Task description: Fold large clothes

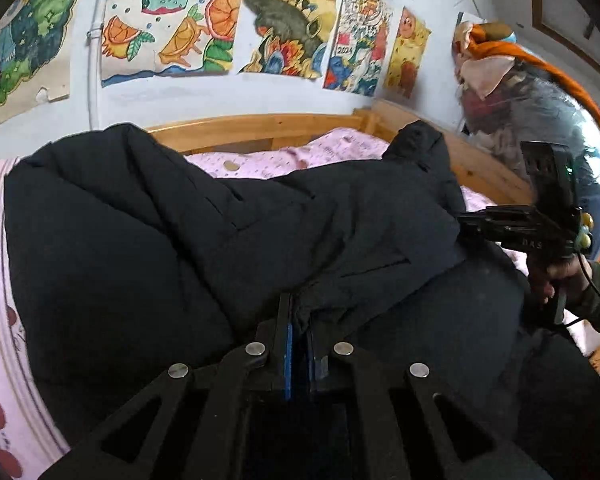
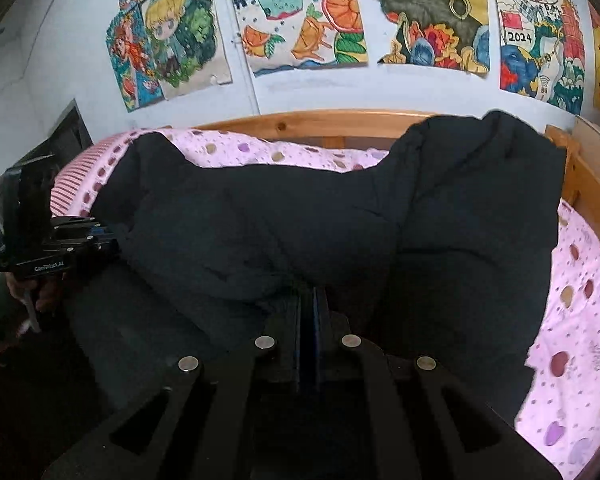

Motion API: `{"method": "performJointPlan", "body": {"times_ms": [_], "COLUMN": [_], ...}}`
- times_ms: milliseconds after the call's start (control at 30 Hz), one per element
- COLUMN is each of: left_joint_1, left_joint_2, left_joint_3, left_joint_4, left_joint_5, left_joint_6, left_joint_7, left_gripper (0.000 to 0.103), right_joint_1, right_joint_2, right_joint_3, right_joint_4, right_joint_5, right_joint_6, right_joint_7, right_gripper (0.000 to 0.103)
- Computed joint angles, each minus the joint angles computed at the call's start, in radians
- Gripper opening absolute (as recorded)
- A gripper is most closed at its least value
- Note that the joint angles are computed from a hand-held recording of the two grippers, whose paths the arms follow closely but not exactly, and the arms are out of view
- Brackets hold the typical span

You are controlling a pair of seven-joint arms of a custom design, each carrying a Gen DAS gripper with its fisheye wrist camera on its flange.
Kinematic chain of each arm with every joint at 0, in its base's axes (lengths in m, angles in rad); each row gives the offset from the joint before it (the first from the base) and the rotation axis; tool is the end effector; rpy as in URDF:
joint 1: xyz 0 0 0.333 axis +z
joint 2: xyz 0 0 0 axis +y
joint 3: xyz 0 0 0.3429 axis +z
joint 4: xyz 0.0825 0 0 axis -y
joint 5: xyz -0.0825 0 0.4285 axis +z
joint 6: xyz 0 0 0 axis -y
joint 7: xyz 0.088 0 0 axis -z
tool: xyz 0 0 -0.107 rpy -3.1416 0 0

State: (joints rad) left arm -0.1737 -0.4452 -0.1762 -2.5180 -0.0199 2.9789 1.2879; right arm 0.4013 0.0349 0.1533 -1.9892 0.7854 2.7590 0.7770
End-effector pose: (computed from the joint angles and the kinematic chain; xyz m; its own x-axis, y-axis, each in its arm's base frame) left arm 0.4507 -0.1713 0.5440 -0.1442 -0.9761 0.1626 -0.6401 -0.0333 -0.7676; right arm 0.5664 0.3149 0.5281 0.7000 -0.6989 -0.1468 -0.5376 -0.3803 -0.7526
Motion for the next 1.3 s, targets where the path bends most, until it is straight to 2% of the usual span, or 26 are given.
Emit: {"method": "performJointPlan", "body": {"times_ms": [133, 200, 267, 367, 400, 500, 567, 600, 667, 767, 833, 867, 933, 1000, 1067, 1100, 1133, 1200, 1300], "left_joint_1": [0.137, 0.165, 0.153, 0.021, -0.017, 0.000, 0.023, 0.053, 0.136, 0.342, 0.438, 0.467, 0.541, 0.583, 0.586, 0.582, 0.573, 0.563, 0.539], "left_joint_2": [0.016, 0.012, 0.004, -0.024, -0.045, -0.102, -0.141, -0.154, -0.141, -0.044, 0.045, 0.085, 0.157, 0.199, 0.207, 0.206, 0.201, 0.187, 0.170], "left_joint_3": [-0.131, -0.160, -0.148, -0.022, 0.013, -0.002, -0.018, -0.038, -0.098, -0.248, -0.318, -0.338, -0.393, -0.428, -0.429, -0.427, -0.423, -0.421, -0.418], "left_joint_4": [0.013, 0.023, 0.025, 0.009, 0.001, -0.022, -0.043, -0.043, -0.003, 0.160, 0.271, 0.316, 0.391, 0.424, 0.414, 0.399, 0.387, 0.359, 0.329], "left_joint_5": [0.130, 0.188, 0.210, 0.116, 0.080, 0.064, 0.064, 0.071, 0.104, 0.218, 0.291, 0.321, 0.413, 0.500, 0.546, 0.565, 0.580, 0.638, 0.723], "left_joint_6": [-0.015, -0.035, -0.042, -0.045, -0.058, -0.078, -0.049, -0.023, -0.014, -0.078, -0.125, -0.153, -0.210, -0.278, -0.311, -0.331, -0.348, -0.359, -0.368], "left_joint_7": [-0.094, -0.129, -0.143, -0.075, -0.047, -0.047, -0.065, -0.088, -0.142, -0.299, -0.406, -0.455, -0.598, -0.723, -0.801, -0.830, -0.849, -0.895, -0.937], "left_gripper": [0.005, 0.005, 0.008, 0.014, 0.021, 0.035, 0.047, 0.054, 0.056, 0.056, 0.056, 0.056, 0.056, 0.056, 0.056, 0.056, 0.052, 0.048, 0.047], "right_joint_1": [0.005, 0.005, 0.005, 0.000, 0.001, 0.012, 0.021, 0.021, 0.013, 0.001, 0.008, 0.028, 0.096, 0.183, 0.258, 0.279, 0.288, 0.276, 0.288], "right_joint_2": [0.034, 0.032, 0.012, -0.041, -0.064, -0.111, -0.120, -0.111, -0.058, 0.089, 0.198, 0.261, 0.343, 0.396, 0.400, 0.391, 0.374, 0.344, 0.298], "right_joint_3": [0.017, 0.020, 0.022, 0.005, -0.004, -0.035, -0.057, -0.062, -0.054, -0.039, -0.041, -0.056, -0.132, -0.249, -0.356, -0.390, -0.407, -0.402, -0.417], "right_joint_4": [-0.016, -0.023, -0.035, -0.047, -0.055, -0.066, -0.036, -0.007, 0.078, 0.268, 0.397, 0.466, 0.549, 0.591, 0.567, 0.535, 0.490, 0.418, 0.315], "right_joint_5": [0.035, 0.010, -0.009, 0.015, 0.039, 0.075, 0.137, 0.144, 0.063, -0.124, -0.237, -0.318, -0.517, -0.713, -0.879, -0.941, -0.984, -1.028, -1.133], "right_joint_6": [0.074, 0.089, 0.094, 0.036, 0.026, 0.034, 0.034, 0.038, 0.052, 0.021, -0.010, -0.026, -0.032, -0.050, -0.049, -0.033, -0.006, 0.038, 0.116], "right_joint_7": [-0.026, -0.017, -0.030, -0.064, -0.091, -0.139, -0.181, -0.171, -0.051, 0.211, 0.358, 0.450, 0.643, 0.875, 1.074, 1.140, 1.182, 1.215, 1.301], "right_gripper": [0.005, 0.005, 0.005, 0.009, 0.011, 0.025, 0.040, 0.042, 0.043, 0.043, 0.043, 0.043, 0.043, 0.041, 0.030, 0.029, 0.026, 0.023, 0.021]}}
